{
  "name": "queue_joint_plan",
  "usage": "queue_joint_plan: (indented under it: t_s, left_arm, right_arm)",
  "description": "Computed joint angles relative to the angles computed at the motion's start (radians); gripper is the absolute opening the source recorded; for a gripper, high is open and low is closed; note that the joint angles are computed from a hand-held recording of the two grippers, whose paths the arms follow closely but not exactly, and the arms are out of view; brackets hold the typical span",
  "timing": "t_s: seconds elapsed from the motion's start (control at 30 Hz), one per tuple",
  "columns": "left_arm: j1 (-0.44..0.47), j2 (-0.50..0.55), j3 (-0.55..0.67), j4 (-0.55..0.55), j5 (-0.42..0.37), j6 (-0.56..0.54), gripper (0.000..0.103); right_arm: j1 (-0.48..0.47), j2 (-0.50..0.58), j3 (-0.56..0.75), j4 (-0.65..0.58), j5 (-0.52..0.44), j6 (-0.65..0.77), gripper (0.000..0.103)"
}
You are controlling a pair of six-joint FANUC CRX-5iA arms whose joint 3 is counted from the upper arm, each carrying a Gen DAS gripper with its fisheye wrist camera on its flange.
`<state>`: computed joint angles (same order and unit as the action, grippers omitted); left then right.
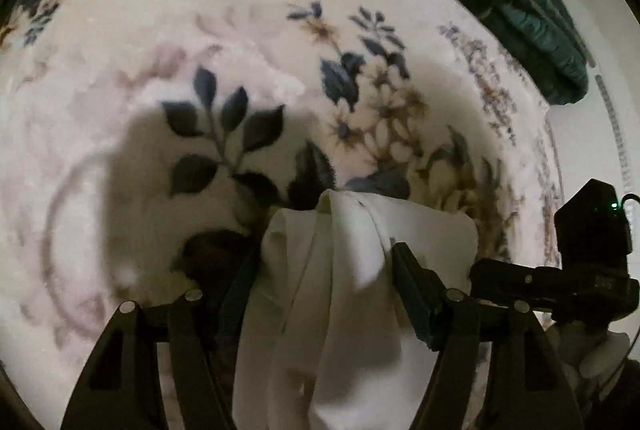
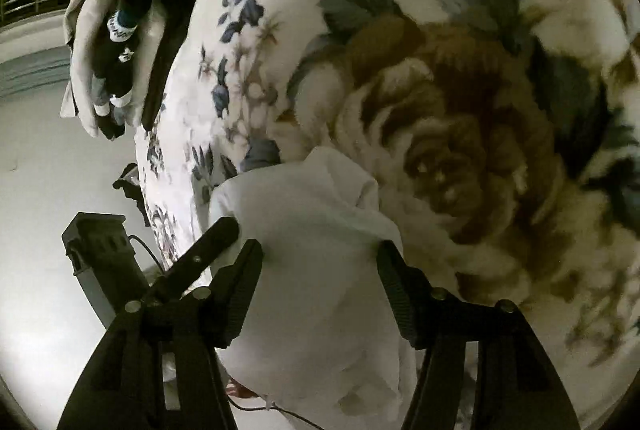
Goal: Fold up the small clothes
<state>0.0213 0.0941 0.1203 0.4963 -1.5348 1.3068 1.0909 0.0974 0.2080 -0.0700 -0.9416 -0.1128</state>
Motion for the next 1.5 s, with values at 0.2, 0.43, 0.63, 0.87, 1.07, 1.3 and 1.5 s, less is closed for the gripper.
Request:
queue_joint_plan:
  t_s: [0.2,0.43,0.63,0.87,1.07,1.3,1.5]
  left_arm:
    - [0.205,-0.185,-0.147,0.169,-0.115,-0.077,0.066]
    - [0.544,-0.442,-0.304,-0.013,-0.458,-0.218,0.066]
    - [0.808,-0.592,-0.416,-0.191,-0.658,-0.418,0.066]
    - [0.78,-0.648,-0.46,-0.229,-0.652,-0.462,0.066]
    - [0.657,-0.671,-0.421,-0.247,-0.618,-0.427,0.004]
    - [0.666,-0.62,-0.362,-0.15,-0.681,-0.34,0.004]
    - [0.622,-0.517,-0.287,0.064,-0.614,-0.111,0.004]
  right_arm:
    - [0.122,-0.145,-0.146,0.161,0.068,-0.214,0.063]
    - [0.407,-0.264,-0.351,0.271,0.154,-0.638,0.063]
    - [0.58,-0.24,-0.424,0.311,0.25,-0.858,0.063]
    - [0.61,-0.192,-0.458,0.37,0.36,-0.953,0.063]
    - [0.582,-0.141,-0.412,0.381,0.397,-0.921,0.013]
    - [0.583,-0.164,-0.506,0.729,0.486,-1.254,0.005]
    - [0.53,-0.204,-0.521,0.926,0.464,-1.388,0.005]
